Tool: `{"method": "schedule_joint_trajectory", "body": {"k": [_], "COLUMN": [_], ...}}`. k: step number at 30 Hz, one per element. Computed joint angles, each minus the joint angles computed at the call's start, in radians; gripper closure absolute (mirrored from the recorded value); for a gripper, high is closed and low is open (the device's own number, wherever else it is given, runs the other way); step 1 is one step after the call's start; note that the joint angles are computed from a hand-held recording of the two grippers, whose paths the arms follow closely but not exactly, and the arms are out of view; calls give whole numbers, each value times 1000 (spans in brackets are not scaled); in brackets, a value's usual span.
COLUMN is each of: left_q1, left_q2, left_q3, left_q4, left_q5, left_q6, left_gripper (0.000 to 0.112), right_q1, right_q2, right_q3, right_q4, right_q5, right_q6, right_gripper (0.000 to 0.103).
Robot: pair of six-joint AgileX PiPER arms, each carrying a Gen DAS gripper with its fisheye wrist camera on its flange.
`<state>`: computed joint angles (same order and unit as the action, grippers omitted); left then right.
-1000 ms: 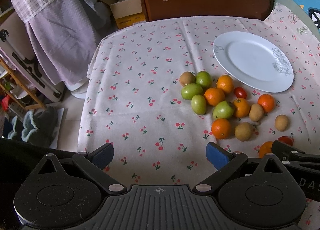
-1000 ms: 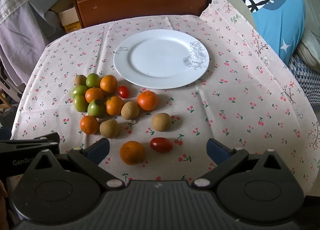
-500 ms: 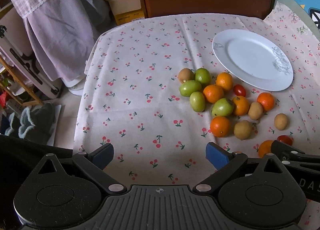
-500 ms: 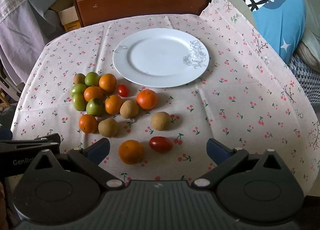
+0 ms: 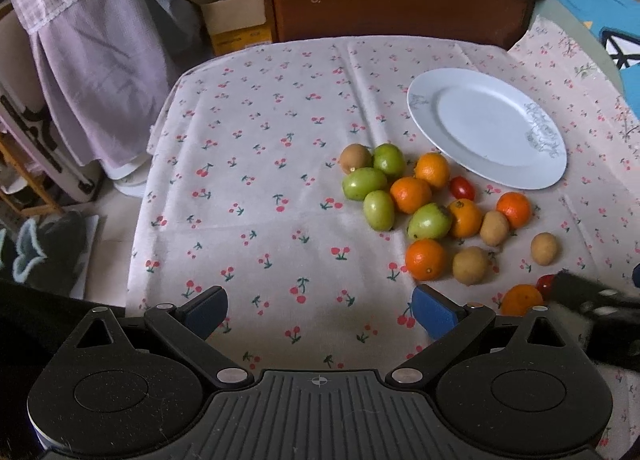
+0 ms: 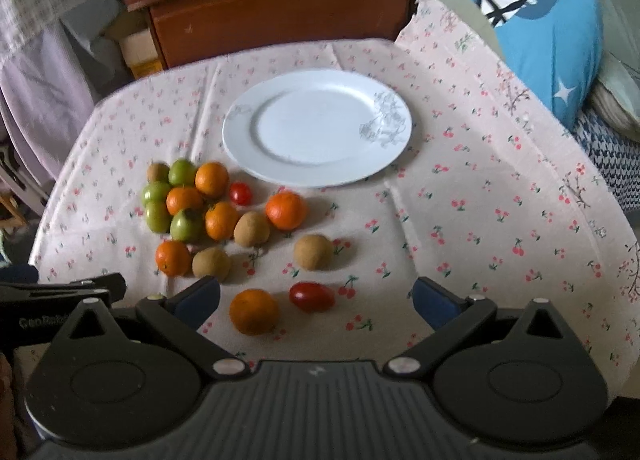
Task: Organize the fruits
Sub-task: 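Move both tools toward the fruit pile beside the white plate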
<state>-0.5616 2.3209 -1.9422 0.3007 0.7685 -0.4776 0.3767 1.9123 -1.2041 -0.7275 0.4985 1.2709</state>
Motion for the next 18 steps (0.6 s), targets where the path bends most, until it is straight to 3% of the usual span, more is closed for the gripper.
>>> {"method": "schedule_joint_trajectory", "body": {"k": [4, 13, 18], "left_q1": [27, 26, 29], "left_q2": [-6, -27, -14], "left_q3": [31, 131, 132], "left_q4": [-43, -25, -54], "left_q5": [-39, -195, -225], "left_q6": [32, 57, 85], "left_gripper": [13, 13, 15], "right_q1": [-37, -71, -49], "right_q2": [-68, -123, -115], "right_q3": [103, 255, 300], "right_q4": [-78, -214, -469], "right_q5": [-82, -226, -305], "right_q6": [96, 271, 518], "right_gripper": [2, 25, 42]}}
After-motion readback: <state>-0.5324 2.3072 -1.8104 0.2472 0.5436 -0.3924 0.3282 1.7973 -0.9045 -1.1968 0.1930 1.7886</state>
